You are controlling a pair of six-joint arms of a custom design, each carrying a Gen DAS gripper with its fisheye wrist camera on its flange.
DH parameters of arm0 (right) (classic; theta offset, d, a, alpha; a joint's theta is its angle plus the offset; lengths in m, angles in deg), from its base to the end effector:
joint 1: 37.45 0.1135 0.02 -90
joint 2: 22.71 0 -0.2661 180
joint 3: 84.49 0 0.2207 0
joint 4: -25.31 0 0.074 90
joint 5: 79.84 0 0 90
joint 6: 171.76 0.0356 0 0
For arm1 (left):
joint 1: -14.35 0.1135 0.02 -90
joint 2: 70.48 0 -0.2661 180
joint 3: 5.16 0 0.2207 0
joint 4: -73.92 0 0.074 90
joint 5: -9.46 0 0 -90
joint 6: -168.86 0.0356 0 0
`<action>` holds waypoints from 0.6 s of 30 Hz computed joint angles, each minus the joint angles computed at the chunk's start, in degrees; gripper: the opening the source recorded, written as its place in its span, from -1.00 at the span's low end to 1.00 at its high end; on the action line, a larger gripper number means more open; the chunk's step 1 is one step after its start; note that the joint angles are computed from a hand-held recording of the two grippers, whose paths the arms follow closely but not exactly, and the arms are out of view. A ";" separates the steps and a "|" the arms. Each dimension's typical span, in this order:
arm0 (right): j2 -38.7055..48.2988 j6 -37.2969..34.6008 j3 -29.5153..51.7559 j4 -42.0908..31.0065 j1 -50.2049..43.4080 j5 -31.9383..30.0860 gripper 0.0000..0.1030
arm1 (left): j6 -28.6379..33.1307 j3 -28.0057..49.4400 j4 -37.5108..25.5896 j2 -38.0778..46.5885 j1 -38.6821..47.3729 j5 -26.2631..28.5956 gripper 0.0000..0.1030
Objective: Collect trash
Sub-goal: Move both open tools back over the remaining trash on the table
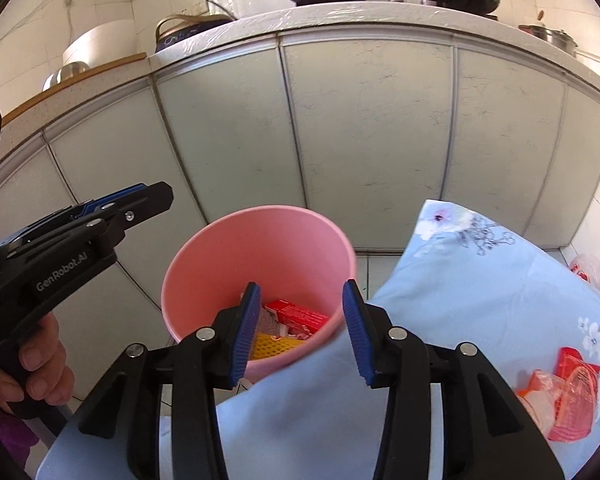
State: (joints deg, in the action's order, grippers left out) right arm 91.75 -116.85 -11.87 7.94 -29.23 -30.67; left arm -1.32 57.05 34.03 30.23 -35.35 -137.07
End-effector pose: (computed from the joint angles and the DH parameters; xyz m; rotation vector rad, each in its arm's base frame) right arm 0.3394 0.0725 0.1218 -1.1025 2.1173 0.7077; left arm 0.1915 -0.1799 0.1459 -0.6793 2.0459 0.2920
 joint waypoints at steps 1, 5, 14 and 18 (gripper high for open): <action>-0.22 -0.07 0.15 -0.31 -1.00 -0.32 -0.16 | 0.46 0.85 -0.28 0.25 -0.27 -0.09 -0.50; -0.49 -1.60 0.66 -0.58 -5.23 -0.33 -0.16 | 4.41 4.23 1.22 1.37 -1.46 0.32 -0.50; 5.41 -4.47 9.44 -5.30 -18.97 1.07 -0.16 | 18.62 13.21 13.46 9.37 -1.65 6.92 -0.50; 10.56 -4.30 16.89 -9.31 -24.47 1.62 -0.16 | 25.97 19.66 19.45 15.51 -0.75 12.63 -0.18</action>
